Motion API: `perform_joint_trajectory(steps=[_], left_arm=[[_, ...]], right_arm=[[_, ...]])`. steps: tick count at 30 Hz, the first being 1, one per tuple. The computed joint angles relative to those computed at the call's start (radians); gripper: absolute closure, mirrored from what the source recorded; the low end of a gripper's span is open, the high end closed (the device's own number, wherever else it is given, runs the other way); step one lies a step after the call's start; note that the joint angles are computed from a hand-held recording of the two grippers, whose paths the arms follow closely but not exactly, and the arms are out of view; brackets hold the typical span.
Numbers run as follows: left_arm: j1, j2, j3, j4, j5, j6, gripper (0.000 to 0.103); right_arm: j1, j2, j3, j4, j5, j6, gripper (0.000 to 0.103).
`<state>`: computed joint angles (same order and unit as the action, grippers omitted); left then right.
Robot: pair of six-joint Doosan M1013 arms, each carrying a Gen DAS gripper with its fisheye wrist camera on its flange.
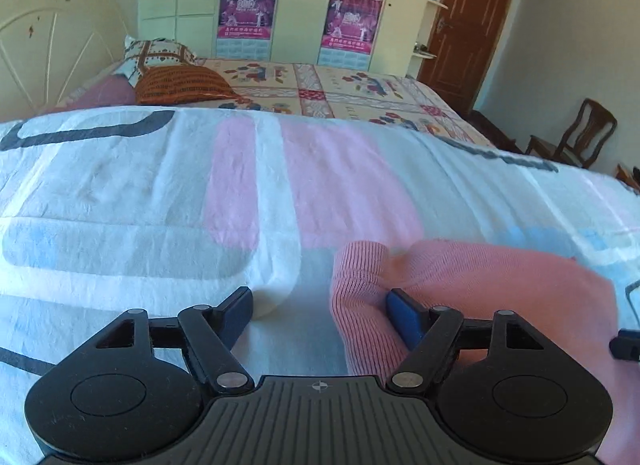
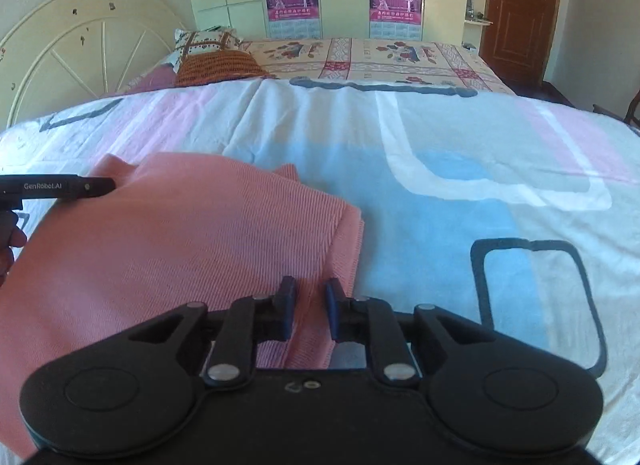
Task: Fold small clothes
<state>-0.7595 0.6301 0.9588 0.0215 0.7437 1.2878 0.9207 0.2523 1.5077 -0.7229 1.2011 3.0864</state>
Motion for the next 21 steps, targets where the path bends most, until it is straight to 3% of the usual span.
perform_joint_trajectory(steps=[2, 3, 4, 5, 8, 11, 15, 18, 21], left_arm=[[0.005, -0.033, 0.054, 0.037, -0.087, -0.098, 0.029], [0.006, -0.033, 0.054, 0.062, -0.072, -0.127, 0.029], [0.008, -0.015, 0.028, 0.068, -0.005, -0.117, 0.029], [0.010, -0.010, 0.024, 0.061, 0.010, -0.082, 0.029], [0.006, -0.025, 0.026, 0.060, 0.020, -0.077, 0.029], [0.008, -0.109, 0.142, -0.047, -0.101, -0.023, 0.029], [-0.011, -0.219, 0.296, -0.188, -0.144, 0.109, 0.029], [-0.039, -0.284, 0.399, -0.126, -0.143, 0.109, 0.029], [-0.042, -0.327, 0.465, -0.124, -0.159, 0.069, 0.029]], right_arm=[[0.009, -0.007, 0.001, -0.021, 0.009, 0.034, 0.087], [0.019, -0.012, 0.004, -0.042, 0.016, 0.054, 0.085], [0.026, -0.018, 0.010, -0.052, 0.011, 0.070, 0.085], [0.028, -0.025, 0.020, -0.045, -0.005, 0.075, 0.086], [0.031, -0.021, 0.016, -0.009, 0.043, 0.069, 0.085], [0.066, -0.045, 0.030, -0.068, 0.029, 0.138, 0.085], [0.125, -0.055, 0.020, -0.098, 0.002, 0.119, 0.084], [0.163, -0.048, 0.003, -0.081, 0.009, 0.087, 0.086], [0.187, -0.026, -0.026, -0.041, 0.114, 0.089, 0.077]])
